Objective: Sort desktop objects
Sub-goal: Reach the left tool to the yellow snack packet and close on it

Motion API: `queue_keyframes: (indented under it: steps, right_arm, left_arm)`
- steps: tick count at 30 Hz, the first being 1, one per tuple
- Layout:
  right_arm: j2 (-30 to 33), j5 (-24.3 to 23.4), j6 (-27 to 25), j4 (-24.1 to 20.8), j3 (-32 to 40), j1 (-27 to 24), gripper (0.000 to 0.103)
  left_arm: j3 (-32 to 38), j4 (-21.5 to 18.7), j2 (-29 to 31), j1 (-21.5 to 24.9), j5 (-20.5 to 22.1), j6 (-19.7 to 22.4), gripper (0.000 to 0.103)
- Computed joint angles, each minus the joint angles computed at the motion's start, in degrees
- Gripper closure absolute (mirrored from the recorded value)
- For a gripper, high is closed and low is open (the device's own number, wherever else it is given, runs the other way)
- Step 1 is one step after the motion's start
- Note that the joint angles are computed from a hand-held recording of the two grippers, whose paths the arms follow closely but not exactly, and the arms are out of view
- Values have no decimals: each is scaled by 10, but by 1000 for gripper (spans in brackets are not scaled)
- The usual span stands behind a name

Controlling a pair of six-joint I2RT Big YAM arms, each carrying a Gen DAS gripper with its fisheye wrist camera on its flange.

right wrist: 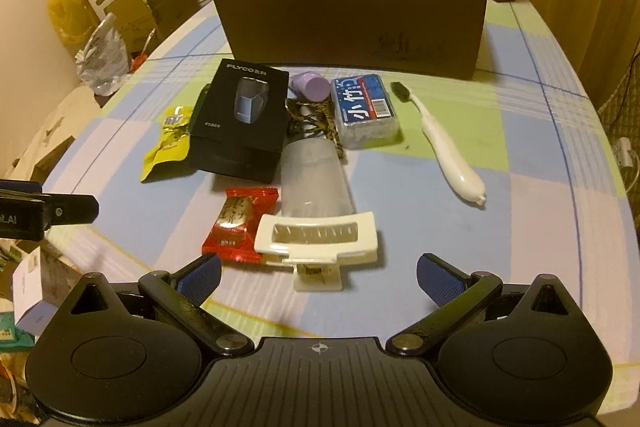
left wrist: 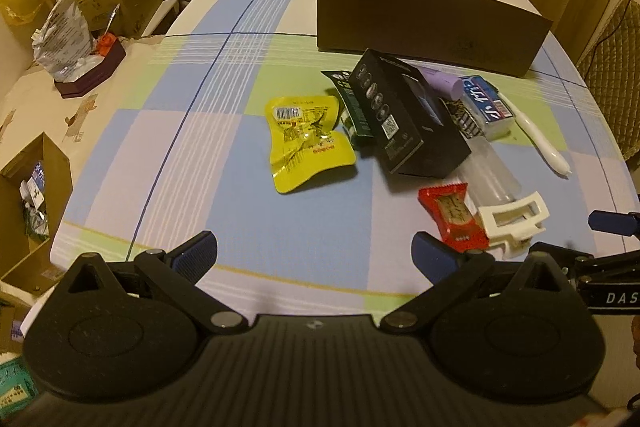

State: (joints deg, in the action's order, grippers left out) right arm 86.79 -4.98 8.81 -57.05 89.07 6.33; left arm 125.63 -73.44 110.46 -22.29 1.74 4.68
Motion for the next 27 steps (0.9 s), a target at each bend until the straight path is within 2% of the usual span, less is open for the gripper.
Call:
queue_keyframes:
  steps: [3,4,7,13,20,27]
  right_arm:
    - [12,5,2,4,4,1,2]
    - [16,6,2,6,5,1,2]
    - [26,14,-1,10,9,3,2]
    - [46,29,-2,13,20,9,5]
    - [66,30,-17,6,33,11,19]
    - [58,22,-49,-15,29,-4,19]
  left_arm:
    - [19,-3,18,3,5,2,1]
    - [23,-3,23,0,-11,-27,1]
    - [38,-6,39,3,-5,-25,1]
    - [58,-11,64,8,-3,-16,1]
    - [93,-23,91,13,6,-3,1]
    - [102,-21,102,16,15,30,1]
